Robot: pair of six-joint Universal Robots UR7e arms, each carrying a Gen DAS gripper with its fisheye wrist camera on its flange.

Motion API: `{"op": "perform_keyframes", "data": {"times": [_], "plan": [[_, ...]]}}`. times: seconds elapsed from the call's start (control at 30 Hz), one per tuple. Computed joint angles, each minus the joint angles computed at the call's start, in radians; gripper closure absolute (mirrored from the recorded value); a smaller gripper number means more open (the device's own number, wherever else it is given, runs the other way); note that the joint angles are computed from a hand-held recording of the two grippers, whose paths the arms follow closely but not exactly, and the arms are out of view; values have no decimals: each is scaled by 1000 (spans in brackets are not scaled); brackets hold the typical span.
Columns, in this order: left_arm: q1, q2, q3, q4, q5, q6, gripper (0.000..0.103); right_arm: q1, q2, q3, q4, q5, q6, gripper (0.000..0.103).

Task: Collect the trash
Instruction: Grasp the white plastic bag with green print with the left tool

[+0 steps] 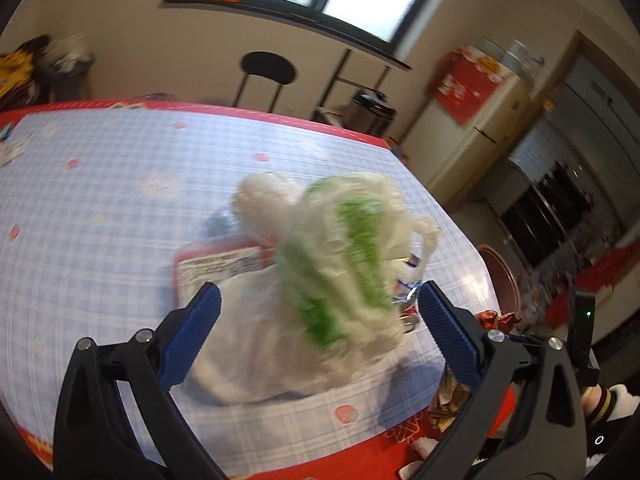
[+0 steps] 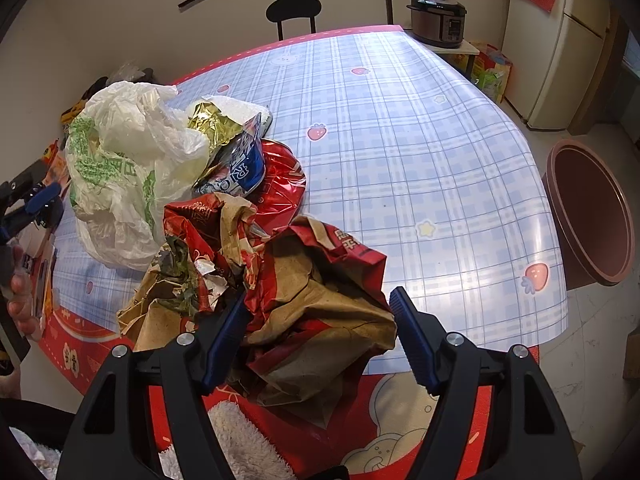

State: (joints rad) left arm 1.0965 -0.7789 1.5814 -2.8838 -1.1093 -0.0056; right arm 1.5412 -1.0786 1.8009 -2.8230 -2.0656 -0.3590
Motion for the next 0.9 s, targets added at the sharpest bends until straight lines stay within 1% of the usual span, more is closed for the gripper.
{"op": "perform_keyframes", "data": {"times": [0.1, 0.2, 0.27, 0.33, 0.37, 0.4, 0.43, 0.47, 0.5, 0.6, 0.67, 0.77, 0.9], "plan": [[-5, 64, -80, 46, 12, 21, 6, 3, 2, 1, -5, -4, 6, 33], [-1, 119, -153, 110, 42, 0, 6, 3, -8, 16, -15, -9, 13, 33], [2, 143, -185, 156, 68, -13, 6, 2, -12, 25, -26, -15, 23, 32], [9, 150, -193, 179, 66, -24, 8, 0, -21, 36, -39, -21, 40, 32], [12, 147, -192, 184, 57, -32, 22, -2, -26, 42, -46, -23, 50, 32], [17, 143, -194, 202, 41, -44, 42, -2, -29, 47, -53, -24, 57, 32], [23, 137, -192, 221, 25, -55, 45, -3, -32, 51, -60, -24, 64, 32], [27, 130, -186, 227, 15, -63, 50, -3, -33, 54, -64, -24, 68, 32], [28, 122, -175, 220, 9, -64, 59, -2, -34, 57, -70, -23, 72, 32], [30, 84, -128, 209, -28, -58, 69, 1, -30, 61, -84, -17, 71, 32], [30, 51, -87, 193, -73, -53, 72, 4, -28, 61, -86, -10, 68, 32], [18, -5, -14, 154, -131, -35, 74, 10, -22, 60, -92, 0, 60, 32], [1, -78, 74, 93, -176, -22, 74, 22, -6, 50, -97, 7, 55, 32]]}}
